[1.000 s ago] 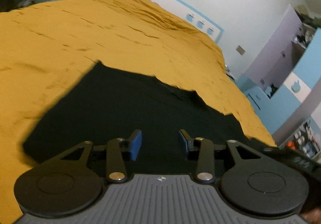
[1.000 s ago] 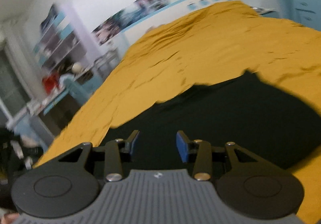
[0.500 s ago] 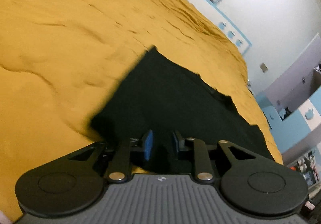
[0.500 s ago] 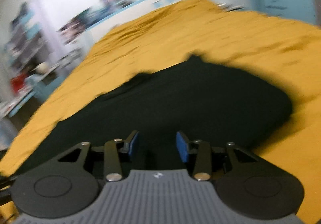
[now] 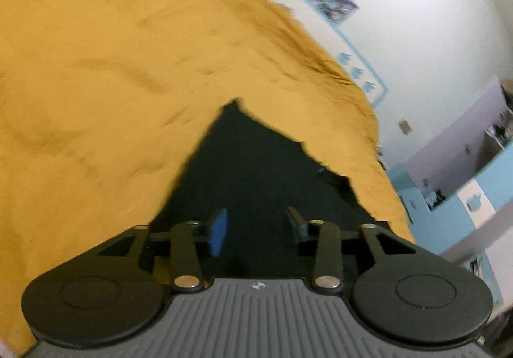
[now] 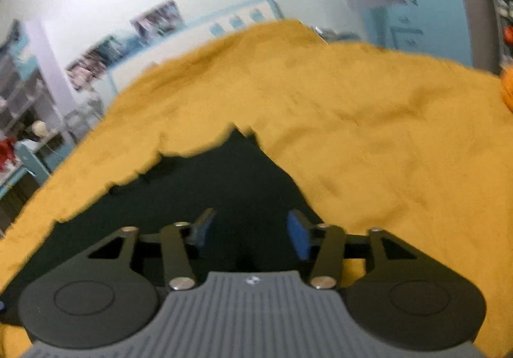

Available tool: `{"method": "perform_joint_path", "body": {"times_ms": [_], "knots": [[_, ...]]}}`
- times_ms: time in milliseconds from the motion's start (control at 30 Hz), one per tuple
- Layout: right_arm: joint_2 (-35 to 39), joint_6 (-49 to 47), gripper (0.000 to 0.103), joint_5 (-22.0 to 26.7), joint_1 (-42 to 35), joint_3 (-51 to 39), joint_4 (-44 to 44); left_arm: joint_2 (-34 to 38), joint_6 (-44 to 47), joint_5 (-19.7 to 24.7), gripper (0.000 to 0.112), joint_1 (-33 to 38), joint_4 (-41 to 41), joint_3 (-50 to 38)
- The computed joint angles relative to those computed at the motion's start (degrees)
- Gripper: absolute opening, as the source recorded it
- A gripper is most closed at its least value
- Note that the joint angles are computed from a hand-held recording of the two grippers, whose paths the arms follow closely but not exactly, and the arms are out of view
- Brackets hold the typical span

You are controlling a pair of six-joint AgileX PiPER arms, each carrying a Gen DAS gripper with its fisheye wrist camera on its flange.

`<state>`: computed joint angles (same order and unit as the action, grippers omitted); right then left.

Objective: Fold small clothes

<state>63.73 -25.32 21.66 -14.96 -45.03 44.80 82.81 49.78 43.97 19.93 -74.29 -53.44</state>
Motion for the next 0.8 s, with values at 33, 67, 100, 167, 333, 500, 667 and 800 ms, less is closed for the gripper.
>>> {"method": "perform_joint_path", "body": {"times_ms": [33,67,100,167,333,500,667,800], "knots": [[2.0,-2.2,0.053,1.3,1.0,-2.6,2.3,1.3,-1.3,-0.4,0.048,-2.0,1.2,-2.7],[4.3,-3.0,0.053,2.7,2.3,-5.3,3.7,3.4,-3.0,-0.5,0.048,-4.1,2.6,-6.1],[7.0,-3.3,0.053,3.5,3.9,-8.0,4.8,5.7,-5.0,-0.6,0.048,-6.1,4.2,-9.5],[12.7,-2.2,0.053,3.9,8.1,-13.6,5.6,11.6,-9.5,-1.1,0.048,-10.9,8.4,-18.1],[27.3,7.3,0.053,3.2,18.9,-28.0,1.8,27.0,-22.3,0.4,0.048,-20.0,20.0,-39.4],[40.7,15.8,0.053,7.5,21.2,-41.4,-5.8,41.3,-33.8,5.7,0.048,-23.7,29.6,-58.7],[46.4,20.5,0.053,12.1,16.0,-47.3,-11.4,49.0,-37.1,10.6,0.042,-21.9,32.9,-69.8],[46.6,19.1,0.052,13.0,10.4,-48.3,-16.6,51.4,-37.7,12.8,0.042,-19.5,34.9,-74.9]]}}
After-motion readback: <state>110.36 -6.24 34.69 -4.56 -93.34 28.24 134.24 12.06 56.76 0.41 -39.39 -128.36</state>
